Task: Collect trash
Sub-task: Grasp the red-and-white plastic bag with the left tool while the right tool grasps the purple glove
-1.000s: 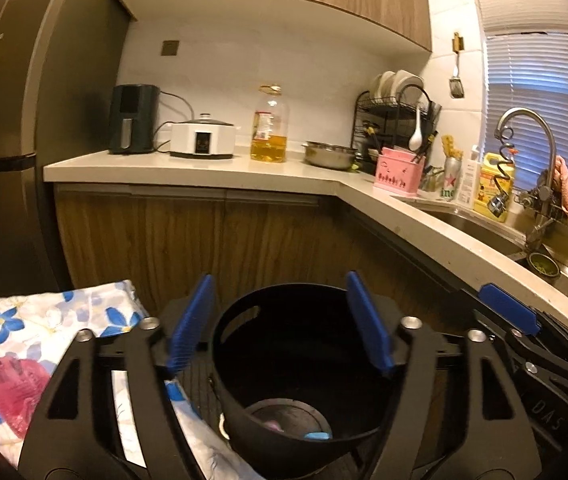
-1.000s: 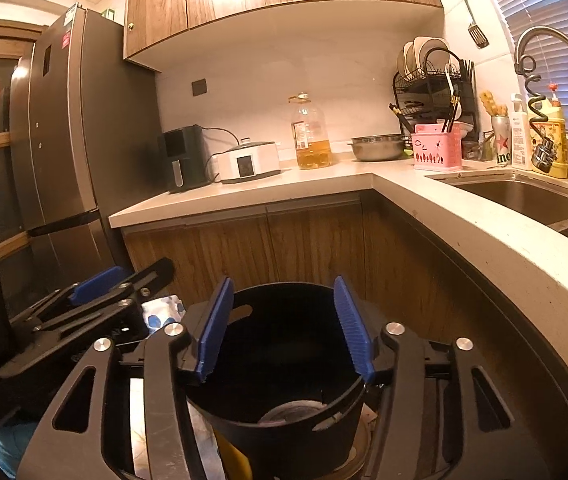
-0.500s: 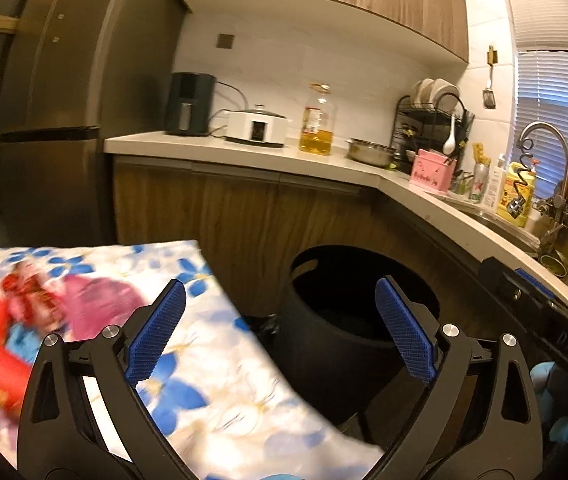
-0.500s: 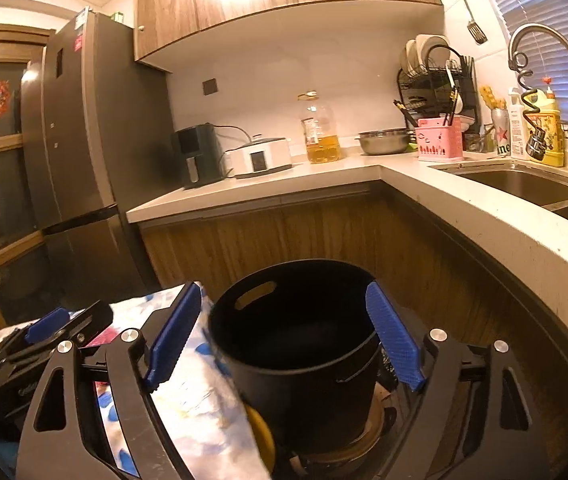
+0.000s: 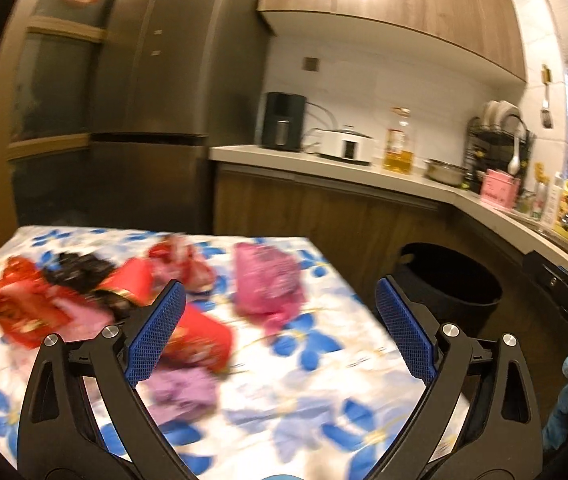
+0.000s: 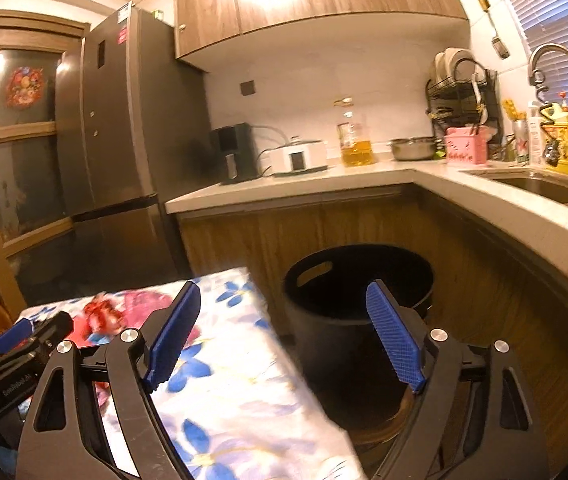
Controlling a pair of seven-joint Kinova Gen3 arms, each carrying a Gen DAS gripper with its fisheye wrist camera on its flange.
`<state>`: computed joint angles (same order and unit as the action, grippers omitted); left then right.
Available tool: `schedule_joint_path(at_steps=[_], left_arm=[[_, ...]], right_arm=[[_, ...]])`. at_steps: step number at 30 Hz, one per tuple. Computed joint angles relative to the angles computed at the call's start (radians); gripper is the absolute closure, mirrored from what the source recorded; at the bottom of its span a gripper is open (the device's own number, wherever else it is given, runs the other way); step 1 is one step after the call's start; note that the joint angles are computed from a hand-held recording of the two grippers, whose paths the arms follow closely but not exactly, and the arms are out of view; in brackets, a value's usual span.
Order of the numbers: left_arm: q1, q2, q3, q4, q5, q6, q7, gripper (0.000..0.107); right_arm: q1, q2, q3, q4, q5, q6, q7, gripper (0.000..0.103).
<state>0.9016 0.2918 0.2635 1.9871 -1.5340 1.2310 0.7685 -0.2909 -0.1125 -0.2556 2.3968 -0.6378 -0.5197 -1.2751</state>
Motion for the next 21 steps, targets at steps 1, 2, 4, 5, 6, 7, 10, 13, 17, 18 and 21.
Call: schedule_joint_path(at_steps=[1, 2, 4, 5, 6, 7, 10, 13, 17, 18, 21], left_arm=[[0.006, -0.006, 0.001, 0.015, 0.018, 0.020, 0.007, 0.013], [0.013, -0.011, 0.003, 0.025, 0.043, 0.046, 0.010, 0.013], [0.020, -0.029, 0.006, 0.064, 0.088, 0.089, 0.039, 0.013], [0.021, -0.042, 0.009, 0.089, 0.106, 0.104, 0.060, 0.013], [0.020, -0.047, 0.014, 0.103, 0.120, 0.119, 0.074, 0.013], [0.020, -0.054, 0.019, 0.120, 0.135, 0.135, 0.086, 0.013], [0.015, -0.070, 0.031, 0.170, 0.195, 0.187, 0.113, 0.013], [-0.012, -0.095, 0.035, 0.210, 0.231, 0.184, 0.133, 0.013], [-0.040, -0.122, 0.049, 0.249, 0.253, 0.183, 0.157, 0.014], [-0.047, -0.131, 0.051, 0.261, 0.255, 0.176, 0.167, 0.014], [-0.065, -0.145, 0.060, 0.288, 0.248, 0.148, 0.188, 0.018]], right_arm=[[-0.008, 0.006, -0.015, 0.002, -0.014, -0.005, 0.006, 0.020], [-0.017, 0.011, -0.021, 0.003, -0.021, -0.007, 0.009, 0.020], [-0.038, 0.024, -0.034, 0.001, -0.044, -0.006, 0.022, 0.020], [-0.053, 0.034, -0.037, 0.000, -0.045, -0.005, 0.016, 0.020], [-0.068, 0.044, -0.040, -0.003, -0.048, -0.005, 0.014, 0.020], [-0.084, 0.053, -0.045, -0.008, -0.064, -0.003, 0.024, 0.020], [-0.134, 0.081, -0.048, -0.018, -0.090, -0.005, 0.047, 0.020], [-0.188, 0.110, -0.042, -0.027, -0.109, -0.011, 0.065, 0.020], [-0.267, 0.149, -0.030, -0.050, -0.163, -0.011, 0.126, 0.021], [-0.284, 0.157, -0.026, -0.057, -0.175, -0.011, 0.140, 0.021], [-0.327, 0.178, -0.011, -0.075, -0.200, -0.012, 0.167, 0.021]])
